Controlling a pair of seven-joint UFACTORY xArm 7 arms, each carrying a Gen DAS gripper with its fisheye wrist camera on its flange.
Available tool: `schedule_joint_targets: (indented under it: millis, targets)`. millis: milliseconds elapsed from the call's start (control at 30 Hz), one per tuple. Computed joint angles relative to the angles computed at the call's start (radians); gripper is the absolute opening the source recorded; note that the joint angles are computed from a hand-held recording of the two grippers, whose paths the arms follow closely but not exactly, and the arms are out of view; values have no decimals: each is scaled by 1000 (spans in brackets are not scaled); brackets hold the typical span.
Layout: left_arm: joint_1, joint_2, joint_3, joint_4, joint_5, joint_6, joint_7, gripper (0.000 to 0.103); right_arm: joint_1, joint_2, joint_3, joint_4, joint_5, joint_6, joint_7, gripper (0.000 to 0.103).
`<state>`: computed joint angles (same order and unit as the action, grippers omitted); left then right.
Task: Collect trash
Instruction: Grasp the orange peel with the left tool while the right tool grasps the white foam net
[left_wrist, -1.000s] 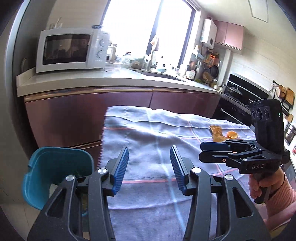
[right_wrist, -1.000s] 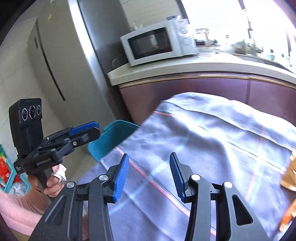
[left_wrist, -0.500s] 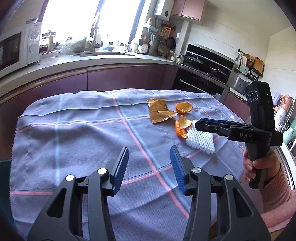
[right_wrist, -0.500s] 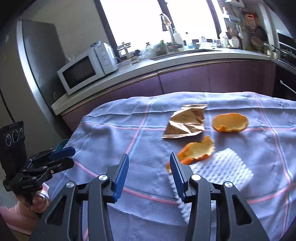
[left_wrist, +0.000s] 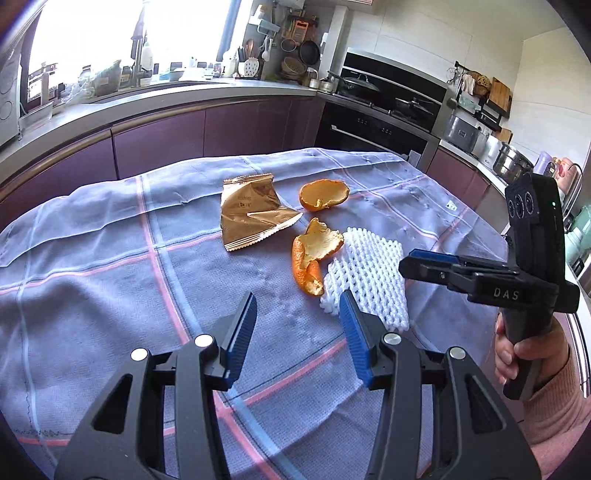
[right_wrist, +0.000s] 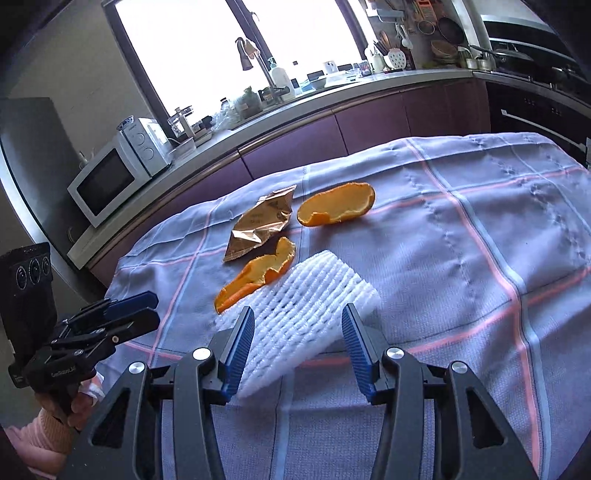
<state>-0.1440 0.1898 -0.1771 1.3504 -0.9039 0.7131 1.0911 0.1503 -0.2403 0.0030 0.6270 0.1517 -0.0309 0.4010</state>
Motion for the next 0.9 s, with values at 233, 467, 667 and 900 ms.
schedule_joint_targets:
  millis: [233, 467, 667, 900]
  targets:
    - [-26, 108, -19, 108, 114, 13, -106, 43, 172, 9, -146, -8, 117, -21, -92, 47]
    - [-30, 173, -47, 179, 202, 15, -187, 43, 323, 11, -277, -11, 246, -35, -195, 47]
    - [-27, 215, -62, 229, 238, 45, -242, 40, 320, -4, -277, -23, 269, -37, -202, 47]
    - [-37, 254, -73, 278, 276, 73, -287, 29, 471, 13, -414, -3, 322, -62, -254, 48]
